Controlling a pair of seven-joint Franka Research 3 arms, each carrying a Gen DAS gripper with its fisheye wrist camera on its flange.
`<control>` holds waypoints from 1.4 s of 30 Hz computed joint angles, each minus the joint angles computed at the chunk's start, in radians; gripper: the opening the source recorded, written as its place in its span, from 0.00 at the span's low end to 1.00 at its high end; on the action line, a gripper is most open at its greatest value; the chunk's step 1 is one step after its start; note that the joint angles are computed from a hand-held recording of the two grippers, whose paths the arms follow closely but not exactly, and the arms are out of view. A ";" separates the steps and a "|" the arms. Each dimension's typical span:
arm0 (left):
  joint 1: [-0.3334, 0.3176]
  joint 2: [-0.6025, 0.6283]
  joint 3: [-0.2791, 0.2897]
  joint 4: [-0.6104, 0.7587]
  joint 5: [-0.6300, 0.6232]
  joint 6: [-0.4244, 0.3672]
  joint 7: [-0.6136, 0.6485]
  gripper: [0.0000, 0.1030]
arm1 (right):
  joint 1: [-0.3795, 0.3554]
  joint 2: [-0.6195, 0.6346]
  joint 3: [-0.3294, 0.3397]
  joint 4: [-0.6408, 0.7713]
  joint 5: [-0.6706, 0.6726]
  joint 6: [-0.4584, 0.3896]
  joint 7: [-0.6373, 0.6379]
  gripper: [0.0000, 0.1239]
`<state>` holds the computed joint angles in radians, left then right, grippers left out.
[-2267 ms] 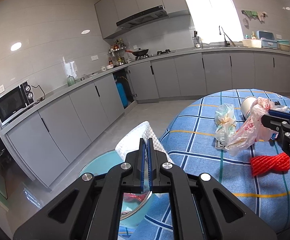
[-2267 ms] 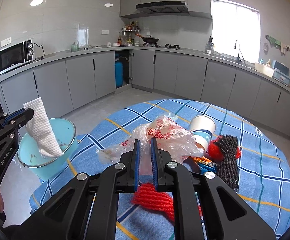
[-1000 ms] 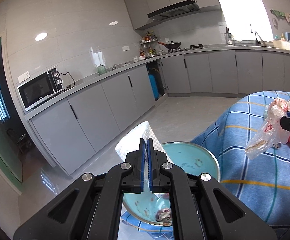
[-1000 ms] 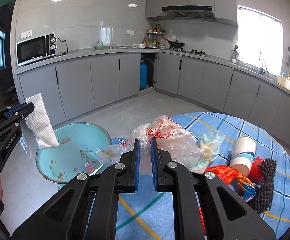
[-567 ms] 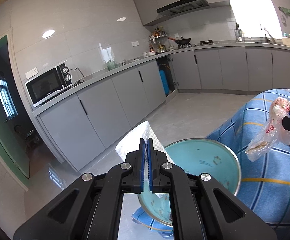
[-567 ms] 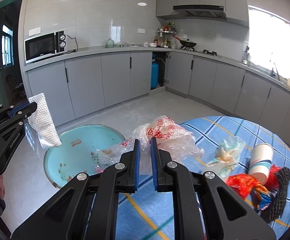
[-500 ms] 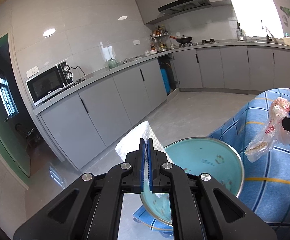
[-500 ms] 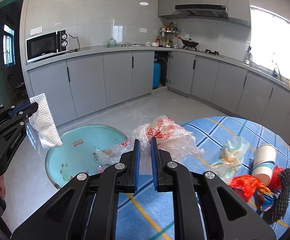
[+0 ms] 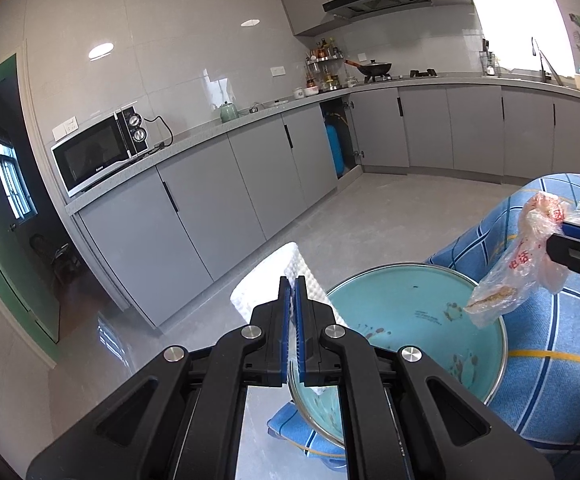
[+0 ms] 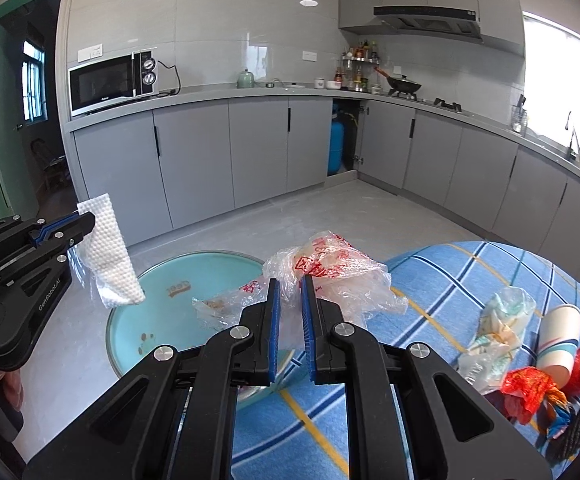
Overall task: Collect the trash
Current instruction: 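Open both tools to drop the towel and plastic bag into the bucket, then move both tools back over the table toward the red mesh net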
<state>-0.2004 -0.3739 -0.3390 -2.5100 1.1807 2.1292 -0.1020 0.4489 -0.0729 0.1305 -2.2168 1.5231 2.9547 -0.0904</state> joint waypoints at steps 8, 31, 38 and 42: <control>0.004 0.010 0.010 0.002 -0.004 0.014 0.005 0.04 | 0.004 0.017 0.005 0.013 -0.016 -0.008 0.010 0.09; -0.023 0.029 -0.009 0.021 -0.008 -0.080 -0.001 0.59 | -0.029 0.006 -0.007 0.009 0.071 -0.049 -0.049 0.41; -0.037 0.026 -0.015 0.027 -0.009 -0.122 0.005 0.68 | -0.032 -0.013 -0.013 -0.011 0.057 -0.079 -0.040 0.41; -0.035 0.027 -0.012 0.026 -0.009 -0.132 0.005 0.72 | -0.038 -0.013 -0.018 -0.011 0.073 -0.065 -0.047 0.41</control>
